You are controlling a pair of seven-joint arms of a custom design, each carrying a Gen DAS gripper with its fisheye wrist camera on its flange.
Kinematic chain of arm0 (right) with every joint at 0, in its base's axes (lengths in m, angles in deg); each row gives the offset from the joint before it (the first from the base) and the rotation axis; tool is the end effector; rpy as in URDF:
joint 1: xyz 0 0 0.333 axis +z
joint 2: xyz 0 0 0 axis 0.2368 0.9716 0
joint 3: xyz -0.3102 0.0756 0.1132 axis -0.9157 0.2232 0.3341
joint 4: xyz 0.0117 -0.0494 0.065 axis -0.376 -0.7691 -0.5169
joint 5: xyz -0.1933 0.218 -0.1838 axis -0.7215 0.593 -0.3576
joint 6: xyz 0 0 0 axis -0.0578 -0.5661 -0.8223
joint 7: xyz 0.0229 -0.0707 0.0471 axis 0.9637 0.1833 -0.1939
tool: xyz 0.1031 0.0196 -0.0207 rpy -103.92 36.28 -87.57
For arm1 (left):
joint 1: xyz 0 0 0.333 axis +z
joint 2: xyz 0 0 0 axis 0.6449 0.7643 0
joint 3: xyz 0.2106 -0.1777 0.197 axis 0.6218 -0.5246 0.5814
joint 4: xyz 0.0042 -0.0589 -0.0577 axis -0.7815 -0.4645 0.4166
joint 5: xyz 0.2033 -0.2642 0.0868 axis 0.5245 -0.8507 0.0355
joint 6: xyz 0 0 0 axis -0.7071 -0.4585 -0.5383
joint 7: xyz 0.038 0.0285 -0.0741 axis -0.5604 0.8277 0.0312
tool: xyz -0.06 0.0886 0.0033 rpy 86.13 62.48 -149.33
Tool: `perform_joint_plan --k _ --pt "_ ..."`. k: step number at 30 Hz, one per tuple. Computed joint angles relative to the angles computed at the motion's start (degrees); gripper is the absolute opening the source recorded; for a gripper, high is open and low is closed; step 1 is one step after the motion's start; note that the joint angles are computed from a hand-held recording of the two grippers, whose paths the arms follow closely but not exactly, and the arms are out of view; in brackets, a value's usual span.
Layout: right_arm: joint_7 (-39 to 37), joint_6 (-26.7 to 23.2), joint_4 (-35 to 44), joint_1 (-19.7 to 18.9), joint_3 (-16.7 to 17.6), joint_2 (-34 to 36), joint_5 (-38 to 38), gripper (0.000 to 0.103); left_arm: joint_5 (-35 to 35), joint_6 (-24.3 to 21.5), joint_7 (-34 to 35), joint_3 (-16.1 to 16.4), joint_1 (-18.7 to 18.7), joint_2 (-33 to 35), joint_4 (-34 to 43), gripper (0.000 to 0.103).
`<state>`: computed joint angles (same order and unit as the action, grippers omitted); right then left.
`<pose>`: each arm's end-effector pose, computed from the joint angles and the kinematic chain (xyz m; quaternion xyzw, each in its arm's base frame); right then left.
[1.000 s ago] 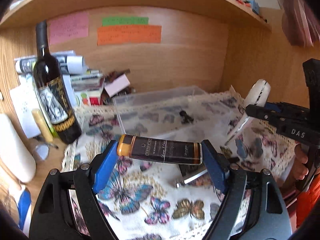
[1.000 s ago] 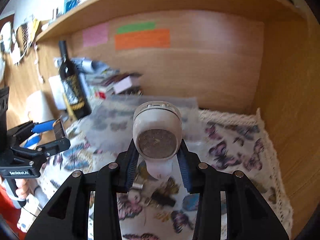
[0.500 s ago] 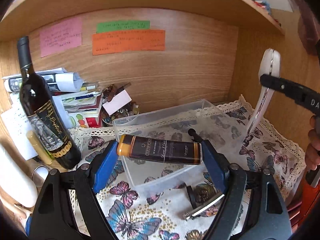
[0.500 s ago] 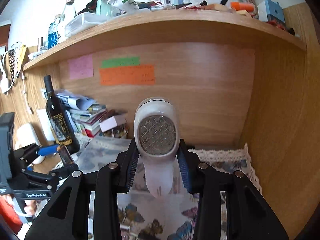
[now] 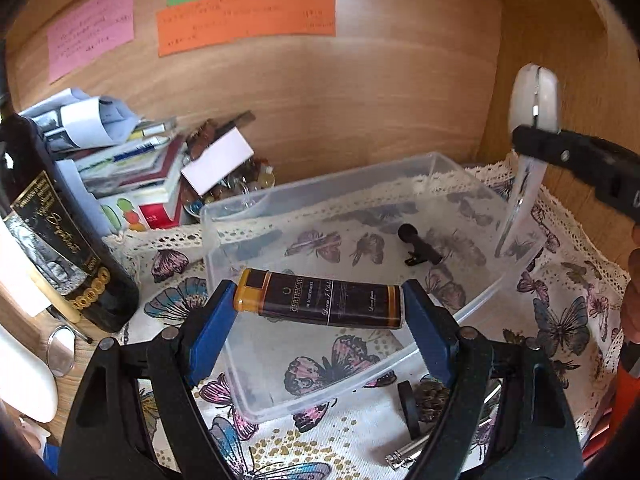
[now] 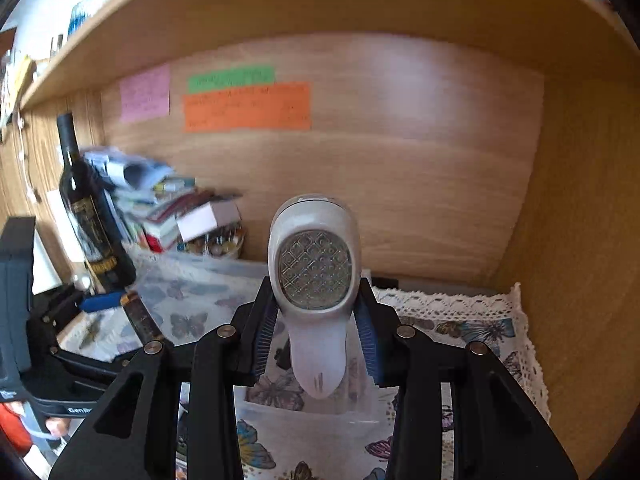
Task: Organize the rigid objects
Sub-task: 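Lower the tube into the box with the left gripper while the right gripper drops the massager in, then grasp the silver metal tube with the left gripper while the right gripper grasps a black plug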
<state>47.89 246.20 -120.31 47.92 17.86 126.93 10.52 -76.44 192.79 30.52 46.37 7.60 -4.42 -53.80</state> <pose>0.6853 0.3608 0.3259 -0.7269 0.4772 -0.2921 0.3982 0.6832 -0.2339 0.2866 -0.5959 0.6857 -0.3168 0.2725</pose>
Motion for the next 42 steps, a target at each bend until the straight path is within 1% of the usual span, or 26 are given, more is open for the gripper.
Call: perform_joint_plan --k 2,5,7,8,10,11,14,16,18,20,22,24,25,28,29,30,31,33,36,40,42 --pt "-1.9 -3.2 2.5 -1.8 3.1 1.0 -1.0 0.035 0.4 -0.9 0.1 -0.9 0.9 0.3 0.8 0.082" --pt "-6.0 -8.5 6.8 -5.4 9.9 3.0 -2.3 0.035 1.1 -2.2 -0.6 -1.5 1.6 0.7 1.8 0.082" --pt "-8.7 -11.3 9.7 -6.9 13.3 4.6 -2.3 0.035 1.9 -2.7 -0.9 -2.5 2.5 0.7 2.1 0.083" --pt "-9.2 -12.2 10.9 -6.7 13.2 5.3 -2.1 0.035 2.3 -2.7 -1.0 -2.9 2.7 0.6 2.0 0.083" --pt "-12.0 -15.1 13.9 -7.7 16.0 6.8 -1.4 0.035 2.9 -2.5 -1.2 -3.4 3.1 0.3 1.7 0.083" --pt "-13.4 -16.0 15.3 -7.9 17.0 7.6 -0.9 0.035 3.3 -2.4 -1.0 -4.2 3.7 0.1 1.7 0.083" --pt "-16.3 -18.9 19.1 -7.9 18.2 9.7 0.8 0.035 3.6 -1.2 -0.6 -5.5 4.5 -0.7 0.5 0.084" --pt "-19.0 -21.3 22.0 -8.2 19.8 11.2 2.4 0.036 3.3 -0.5 -0.4 -5.8 4.6 -1.2 -0.3 0.086" --pt "-19.9 -23.3 24.3 -7.5 19.2 12.4 3.7 0.036 2.9 0.1 0.1 -6.6 5.1 -1.9 -1.1 0.088" --pt "-20.3 -23.7 24.0 -7.1 18.6 12.2 4.5 0.037 2.4 0.9 0.6 -7.5 5.7 -2.6 -2.1 0.088" --pt "-20.2 -21.8 21.0 -7.1 18.4 10.7 5.0 0.042 1.5 1.6 1.0 -7.3 5.3 -3.2 -3.1 0.088" --pt "-19.2 -18.9 17.2 -6.9 17.7 8.7 4.9 0.047 0.6 2.3 1.4 -7.0 4.9 -3.9 -4.1 0.088" --pt "-18.4 -17.0 14.5 -6.7 17.0 7.3 4.5 0.048 0.3 2.8 1.8 -7.1 4.9 -4.3 -4.7 0.088" --pt "-15.2 -11.3 6.7 -5.6 14.3 3.1 3.0 0.051 -1.5 4.8 2.9 -6.6 4.1 -5.8 -7.0 0.09" --pt "-14.0 -9.5 4.3 -5.2 13.3 1.8 2.4 0.054 -2.4 5.9 3.4 -6.1 3.3 -6.3 -8.1 0.091" --pt "-12.5 -6.4 0.5 -4.5 11.8 -0.2 1.7 0.058 -3.3 6.8 4.0 -5.7 2.8 -6.8 -8.9 0.093" --pt "-11.5 -4.4 -1.9 -4.1 10.9 -1.3 1.3 0.059 -4.2 7.8 4.7 -5.7 2.4 -7.3 -10.0 0.095" --pt "-9.4 -0.2 -7.0 -2.6 8.3 -3.8 0.6 0.064 -5.6 9.7 6.2 -6.6 2.5 -8.7 -12.1 0.096" --pt "-7.5 5.4 -14.5 0.6 3.5 -6.9 1.4 0.068 -7.4 11.2 8.2 -8.5 3.3 -10.4 -14.6 0.098" --pt "-8.2 8.9 -21.2 2.3 1.7 -9.2 3.8 0.069 -9.8 11.0 10.6 -11.0 4.3 -11.5 -16.6 0.098" --pt "-8.9 9.8 -23.7 2.9 1.2 -9.8 5.3 0.069 -10.9 10.7 11.7 -11.4 4.0 -11.5 -17.2 0.098"
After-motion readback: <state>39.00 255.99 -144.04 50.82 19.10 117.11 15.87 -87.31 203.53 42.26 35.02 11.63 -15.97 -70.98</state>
